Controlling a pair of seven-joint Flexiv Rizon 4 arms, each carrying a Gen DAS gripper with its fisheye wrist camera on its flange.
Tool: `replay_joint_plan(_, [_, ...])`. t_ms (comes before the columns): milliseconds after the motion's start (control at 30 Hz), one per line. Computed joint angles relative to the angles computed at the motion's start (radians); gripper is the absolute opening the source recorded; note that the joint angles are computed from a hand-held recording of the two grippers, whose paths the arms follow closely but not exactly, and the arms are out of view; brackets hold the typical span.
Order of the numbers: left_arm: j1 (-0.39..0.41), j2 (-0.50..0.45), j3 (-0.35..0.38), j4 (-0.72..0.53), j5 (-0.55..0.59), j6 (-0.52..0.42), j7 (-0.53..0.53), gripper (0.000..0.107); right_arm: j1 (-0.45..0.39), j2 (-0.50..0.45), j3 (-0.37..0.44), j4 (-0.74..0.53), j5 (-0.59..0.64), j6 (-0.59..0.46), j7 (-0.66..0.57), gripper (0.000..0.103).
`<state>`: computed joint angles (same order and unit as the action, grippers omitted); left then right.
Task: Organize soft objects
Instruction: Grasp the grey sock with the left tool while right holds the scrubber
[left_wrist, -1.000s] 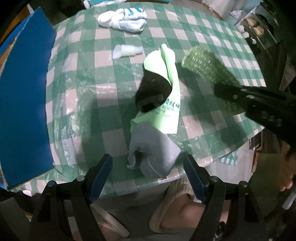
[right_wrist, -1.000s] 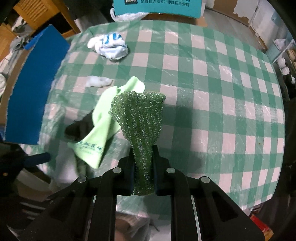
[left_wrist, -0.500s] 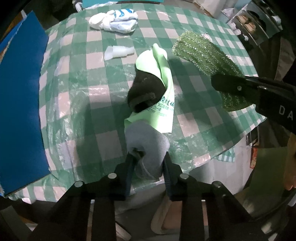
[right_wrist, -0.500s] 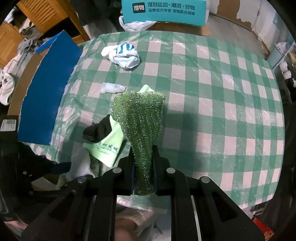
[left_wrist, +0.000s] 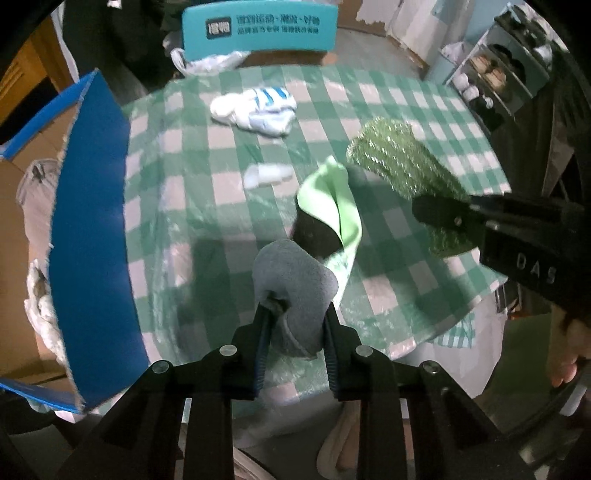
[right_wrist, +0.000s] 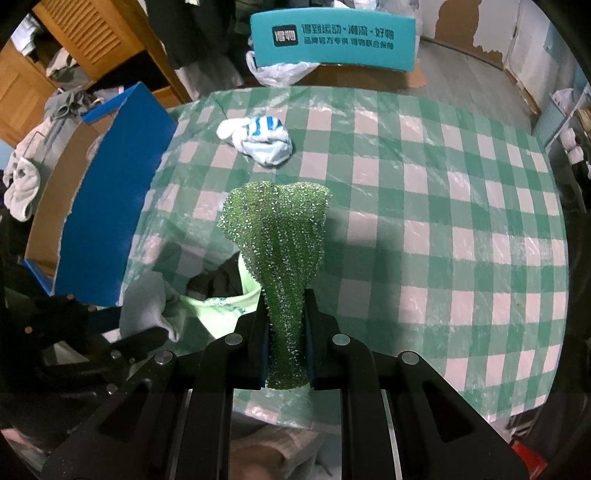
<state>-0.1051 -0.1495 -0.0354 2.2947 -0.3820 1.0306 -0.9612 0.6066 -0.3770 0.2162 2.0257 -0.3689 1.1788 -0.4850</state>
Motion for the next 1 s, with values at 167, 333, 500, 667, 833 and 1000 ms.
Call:
replay_joint_plan(167, [0.006, 0.013, 0.002, -0.005, -0.016, 0.032, 0.012, 0.026, 0.014, 0.01, -0.018, 0.0, -0.038, 0.021, 0.02, 0.014])
replay_joint_plan(333, [0.011, 0.017, 0.004, -0.015, -0.033, 0.043, 0.018, 0.026, 0.016, 0.011, -0.024, -0.009, -0.057, 0.044, 0.031, 0.014])
replay_joint_plan(500, [0.011, 0.027, 0.009, -0.016, -0.023, 0.067, 0.014, 0.026, 0.019, 0.008, -0.026, -0.021, -0.068, 0.052, 0.034, 0.014])
replay_joint_plan(667, [0.012, 0.036, 0.011, -0.012, -0.017, 0.104, 0.025, 0.026, 0.026, 0.009, -0.032, -0.034, -0.082, 0.062, 0.041, 0.014])
replay_joint_plan(833, [0.016, 0.046, 0.013, -0.006, -0.025, 0.131, 0.041, 0.026, 0.032, -0.001, -0.031, -0.065, -0.09, 0.064, 0.033, 0.014])
replay_joint_plan(1000, [0.027, 0.052, 0.019, -0.007, -0.051, 0.133, 0.062, 0.026, 0.041, -0.019, -0.028, -0.104, -0.09, 0.064, 0.015, 0.014])
